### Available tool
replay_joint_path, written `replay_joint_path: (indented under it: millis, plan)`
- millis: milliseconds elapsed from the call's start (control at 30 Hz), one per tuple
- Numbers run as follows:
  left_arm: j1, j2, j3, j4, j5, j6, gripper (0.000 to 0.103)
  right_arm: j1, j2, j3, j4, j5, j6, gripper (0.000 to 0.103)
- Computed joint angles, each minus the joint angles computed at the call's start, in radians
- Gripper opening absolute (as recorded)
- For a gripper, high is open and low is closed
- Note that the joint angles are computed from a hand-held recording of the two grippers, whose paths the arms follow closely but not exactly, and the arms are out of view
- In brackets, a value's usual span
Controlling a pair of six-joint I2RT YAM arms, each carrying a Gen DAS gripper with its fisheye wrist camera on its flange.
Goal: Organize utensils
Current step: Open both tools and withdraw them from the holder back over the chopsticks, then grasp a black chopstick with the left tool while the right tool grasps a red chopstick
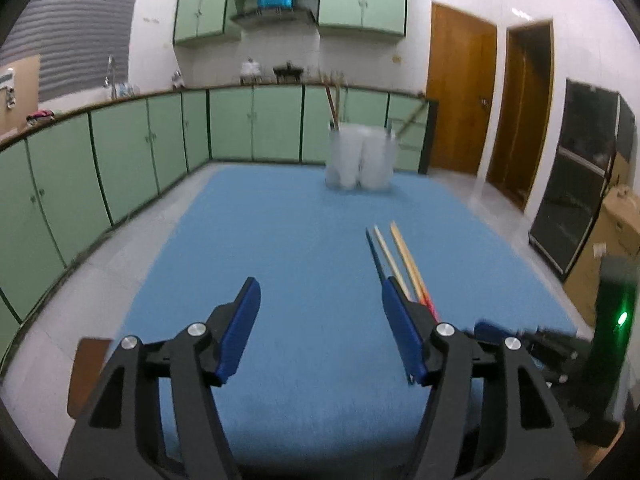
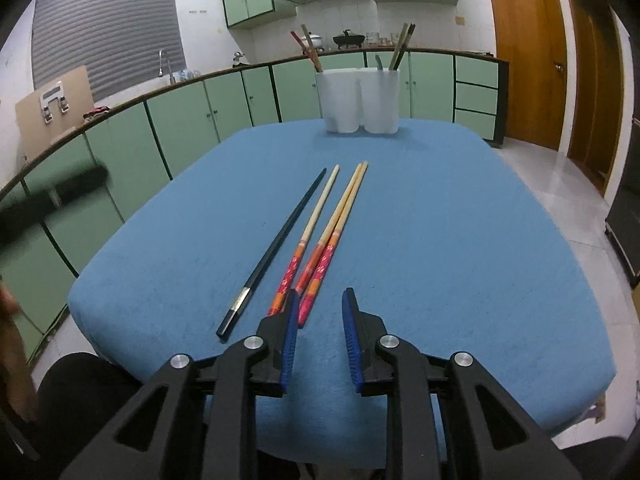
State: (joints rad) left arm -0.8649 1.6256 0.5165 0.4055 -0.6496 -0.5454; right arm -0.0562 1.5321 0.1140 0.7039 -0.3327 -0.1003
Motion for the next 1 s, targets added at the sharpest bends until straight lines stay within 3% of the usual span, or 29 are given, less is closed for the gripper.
replay_joint_path:
  millis: [333, 433, 733, 1000]
  plan:
    - [0.043, 0.046, -0.028, 0.046, 0.061, -0.01, 0.062, -0.013, 0.081, 0.045, -0.004, 0.03, -0.017, 0.024]
    - [0.043, 0.058, -0.034, 0.058, 0.062, -0.009, 0.062, -0.059, 0.044, 0.052, -0.049, -0.012, -0.01, 0.026]
    - [0.071, 0.067, -0.032, 0.065, 0.097, -0.008, 0.062, 0.03, 0.111, 0.071, 0.002, 0.033, -0.013, 0.034]
    - [0.02, 0.148, 0.009, 0.086, 0.153, -0.024, 0.06, -0.11, 0.016, 0.073, -0.092, -0.08, -0.051, 0.036]
